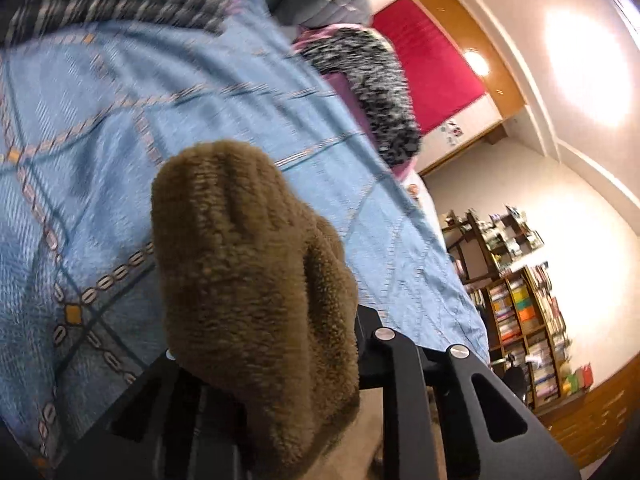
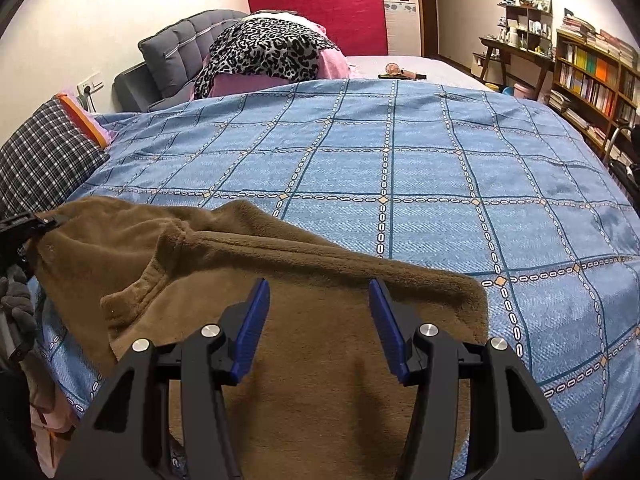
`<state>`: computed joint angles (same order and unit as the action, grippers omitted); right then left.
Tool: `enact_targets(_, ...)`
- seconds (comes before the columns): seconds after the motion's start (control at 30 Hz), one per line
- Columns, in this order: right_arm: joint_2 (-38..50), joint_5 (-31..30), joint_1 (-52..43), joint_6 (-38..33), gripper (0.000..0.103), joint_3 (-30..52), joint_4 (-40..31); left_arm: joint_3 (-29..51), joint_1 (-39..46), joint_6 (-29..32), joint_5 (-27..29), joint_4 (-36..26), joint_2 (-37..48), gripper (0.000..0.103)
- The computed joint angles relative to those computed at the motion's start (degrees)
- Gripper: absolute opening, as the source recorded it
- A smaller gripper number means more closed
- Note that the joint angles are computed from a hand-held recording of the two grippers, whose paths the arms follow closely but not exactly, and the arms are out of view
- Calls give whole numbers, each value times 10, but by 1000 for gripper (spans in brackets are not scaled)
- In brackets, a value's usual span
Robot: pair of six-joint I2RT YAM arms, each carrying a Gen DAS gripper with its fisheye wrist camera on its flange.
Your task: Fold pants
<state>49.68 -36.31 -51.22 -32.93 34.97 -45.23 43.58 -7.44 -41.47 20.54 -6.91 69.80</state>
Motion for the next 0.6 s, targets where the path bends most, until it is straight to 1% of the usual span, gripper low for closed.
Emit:
enact_targets(0.1,10,-13,-20,-14,53,2,-6,18,-35,5,-14,-16,-25,19)
enact_targets(0.27,30,-42,-68,-51,53,5,-23,64,-124,11,-64,-48,-51,19)
enact_targets(0.33,46,-57,-94,-71,53,10,-32,87,-159,14,-79,-59,-51,19)
enact_targets(0.43,70,-75,-131,-103,53,16,-45,126,-231,22,-123,-76,-42,19)
enact_targets(0.6,117,-104,-197,-164,53,32,-72,196,-351,34,-193,-97,4,19)
